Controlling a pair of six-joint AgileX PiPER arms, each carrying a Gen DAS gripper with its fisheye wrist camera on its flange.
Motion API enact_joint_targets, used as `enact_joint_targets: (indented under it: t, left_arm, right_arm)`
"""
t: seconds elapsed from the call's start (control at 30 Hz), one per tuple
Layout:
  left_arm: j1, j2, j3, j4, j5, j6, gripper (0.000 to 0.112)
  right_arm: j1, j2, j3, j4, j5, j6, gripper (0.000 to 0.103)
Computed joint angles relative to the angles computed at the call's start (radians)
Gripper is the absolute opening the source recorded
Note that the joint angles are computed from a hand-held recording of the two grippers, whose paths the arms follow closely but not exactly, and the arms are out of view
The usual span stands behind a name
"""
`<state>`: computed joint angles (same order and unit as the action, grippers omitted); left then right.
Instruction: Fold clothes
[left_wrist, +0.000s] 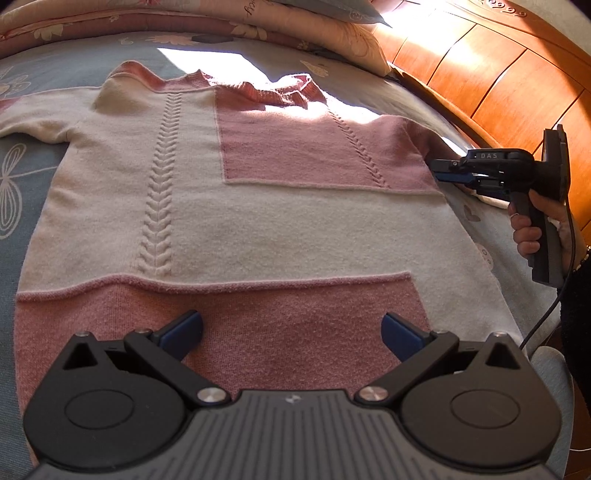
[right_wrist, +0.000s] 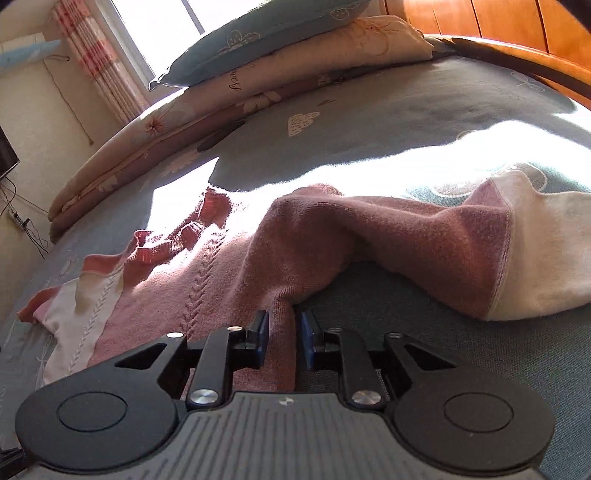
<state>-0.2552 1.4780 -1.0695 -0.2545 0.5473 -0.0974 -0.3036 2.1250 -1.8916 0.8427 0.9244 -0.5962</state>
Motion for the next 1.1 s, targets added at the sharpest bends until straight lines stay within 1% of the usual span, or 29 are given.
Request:
enact_joint_targets:
  t: [0.1,0.17,0.23,0.3,0.4,0.47,0.5,0.53,0.7,0.73,0.83,0.87,0.93,0.97,1.0,1.03,1.1]
  left_arm:
    - [0.005,-0.001,-0.013,-0.009,0.013,-0.032,0.102]
    - [0.017,-0.002,-0.03,-0.057,0.016,-0.017,0.101]
    - [0.021,0.001,-0.058,-0.111,0.005,0.012,0.101]
    - [0.014,0.032,-0.12,-0.149,0.016,0.041,0.101]
    - [-0.004,0.12,-0.247,-0.207,0.049,0.084,0.101]
    - [-0.029,0.194,-0.341,-0.215,0.063,0.092,0.101]
    - [-0.043,0.23,-0.383,-0.22,0.061,0.104,0.101]
    - [-0.059,0.267,-0.426,-0.222,0.055,0.112,0.101]
    - [-0.12,0.442,-0.599,-0.269,0.026,0.156,0.101]
    - [-0.129,0.475,-0.633,-0.237,0.038,0.122,0.101]
    - [-0.152,0.549,-0.706,-0.11,0.093,-0.009,0.101]
    - [-0.152,0.554,-0.699,-0.102,0.096,-0.008,0.101]
    - [-0.156,0.531,-0.643,-0.115,0.049,0.047,0.101]
    - [-0.159,0.525,-0.631,-0.11,0.042,0.054,0.101]
    - [-0.161,0.52,-0.623,-0.105,0.038,0.058,0.102]
    - [-0.163,0.517,-0.623,-0.095,0.042,0.051,0.102]
    - [-0.168,0.513,-0.632,-0.072,0.057,0.024,0.102]
  right_arm:
    - [-0.049,-0.095,0.185,0.085,-0.011,-0.088,0.022]
    - [-0.058,-0.173,0.327,0.109,-0.049,-0.164,0.022]
    - [-0.046,-0.256,0.468,0.125,-0.128,-0.251,0.022]
    - [-0.026,-0.326,0.589,0.181,-0.195,-0.369,0.022]
    - [0.026,-0.386,0.693,0.223,-0.284,-0.505,0.022]
    - [0.048,-0.407,0.752,0.292,-0.339,-0.644,0.022]
    - [0.043,-0.411,0.767,0.324,-0.342,-0.701,0.022]
    - [0.026,-0.405,0.765,0.344,-0.321,-0.727,0.022]
    - [-0.045,-0.346,0.711,0.365,-0.209,-0.685,0.023]
    - [-0.045,-0.341,0.708,0.364,-0.205,-0.682,0.023]
    - [-0.018,-0.349,0.715,0.35,-0.239,-0.69,0.024]
    - [-0.012,-0.349,0.714,0.345,-0.243,-0.686,0.025]
    - [-0.005,-0.342,0.701,0.328,-0.24,-0.669,0.025]
    - [0.0,-0.343,0.699,0.318,-0.246,-0.665,0.024]
    - [0.006,-0.345,0.698,0.308,-0.254,-0.662,0.022]
    - [0.012,-0.35,0.701,0.3,-0.267,-0.661,0.014]
    - [0.022,-0.368,0.717,0.294,-0.306,-0.672,0.012]
